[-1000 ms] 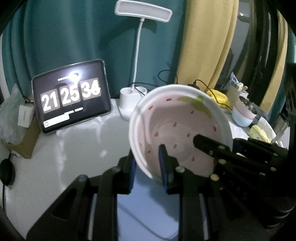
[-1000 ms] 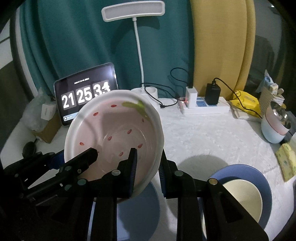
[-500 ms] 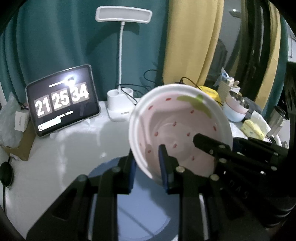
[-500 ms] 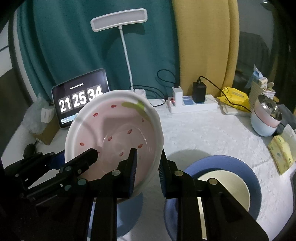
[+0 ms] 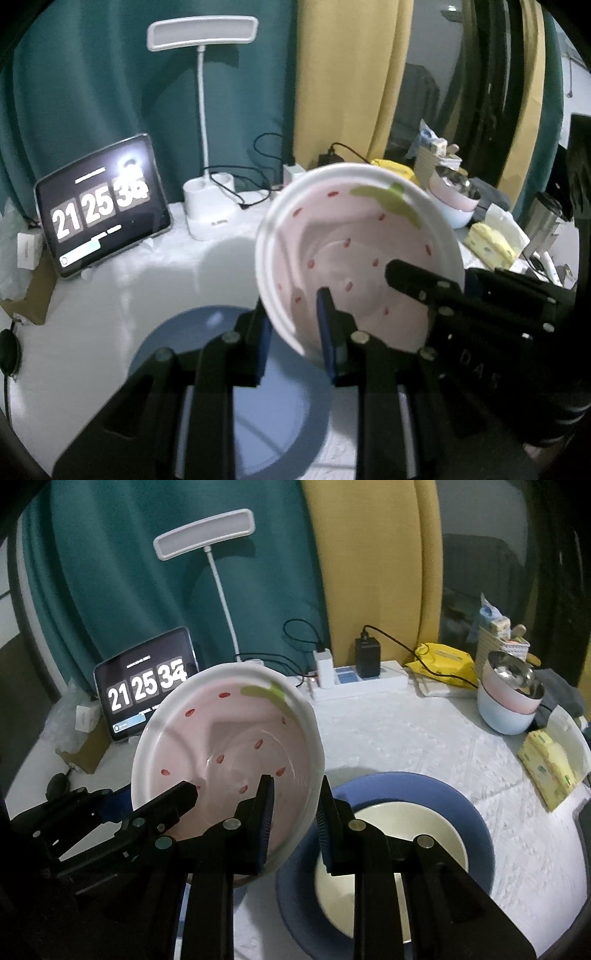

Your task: Organize plates and bowls

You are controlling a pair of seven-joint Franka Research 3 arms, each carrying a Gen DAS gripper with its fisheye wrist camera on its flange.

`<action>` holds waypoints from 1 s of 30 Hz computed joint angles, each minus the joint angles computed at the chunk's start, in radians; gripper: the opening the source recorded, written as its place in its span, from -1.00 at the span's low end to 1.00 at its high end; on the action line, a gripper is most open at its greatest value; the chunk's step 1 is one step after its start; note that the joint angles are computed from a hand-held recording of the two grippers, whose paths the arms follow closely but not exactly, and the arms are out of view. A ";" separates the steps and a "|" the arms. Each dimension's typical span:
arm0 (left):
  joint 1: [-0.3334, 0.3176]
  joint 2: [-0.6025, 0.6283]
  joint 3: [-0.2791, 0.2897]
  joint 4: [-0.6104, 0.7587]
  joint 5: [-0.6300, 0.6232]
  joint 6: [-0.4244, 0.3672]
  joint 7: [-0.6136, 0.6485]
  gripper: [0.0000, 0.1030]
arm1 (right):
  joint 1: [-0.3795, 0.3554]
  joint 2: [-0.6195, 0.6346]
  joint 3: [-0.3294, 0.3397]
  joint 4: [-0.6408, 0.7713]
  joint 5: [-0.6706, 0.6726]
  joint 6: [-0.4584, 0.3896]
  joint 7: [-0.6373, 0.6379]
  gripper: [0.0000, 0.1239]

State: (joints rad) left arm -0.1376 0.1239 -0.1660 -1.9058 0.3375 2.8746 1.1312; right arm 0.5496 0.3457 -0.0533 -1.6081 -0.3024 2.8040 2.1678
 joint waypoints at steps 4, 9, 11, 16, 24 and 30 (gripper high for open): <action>-0.015 0.010 -0.004 0.015 0.018 -0.015 -0.010 -0.54 | -0.009 -0.020 -0.003 -0.034 0.004 0.014 0.005 -0.62; -0.031 0.026 -0.009 0.033 0.030 -0.034 -0.013 -0.54 | -0.027 -0.045 -0.004 -0.079 0.008 0.038 0.012 -0.62; -0.037 0.033 -0.012 0.040 0.032 -0.040 -0.013 -0.54 | -0.033 -0.054 -0.003 -0.095 0.009 0.045 0.013 -0.62; -0.056 0.052 -0.016 0.062 0.043 -0.057 -0.018 -0.54 | -0.052 -0.079 -0.003 -0.140 0.012 0.065 0.018 -0.62; -0.081 0.078 -0.020 0.092 0.057 -0.083 -0.023 -0.54 | -0.079 -0.106 0.000 -0.198 0.021 0.094 0.020 -0.62; -0.098 0.096 -0.021 0.108 0.069 -0.099 -0.029 -0.54 | -0.096 -0.123 0.004 -0.235 0.032 0.107 0.017 -0.62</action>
State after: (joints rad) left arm -0.2358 0.2197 -0.1873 -1.7974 0.4066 2.7755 1.1020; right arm 0.4533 0.2229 -0.0493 -1.8426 -0.2700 2.9106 2.1851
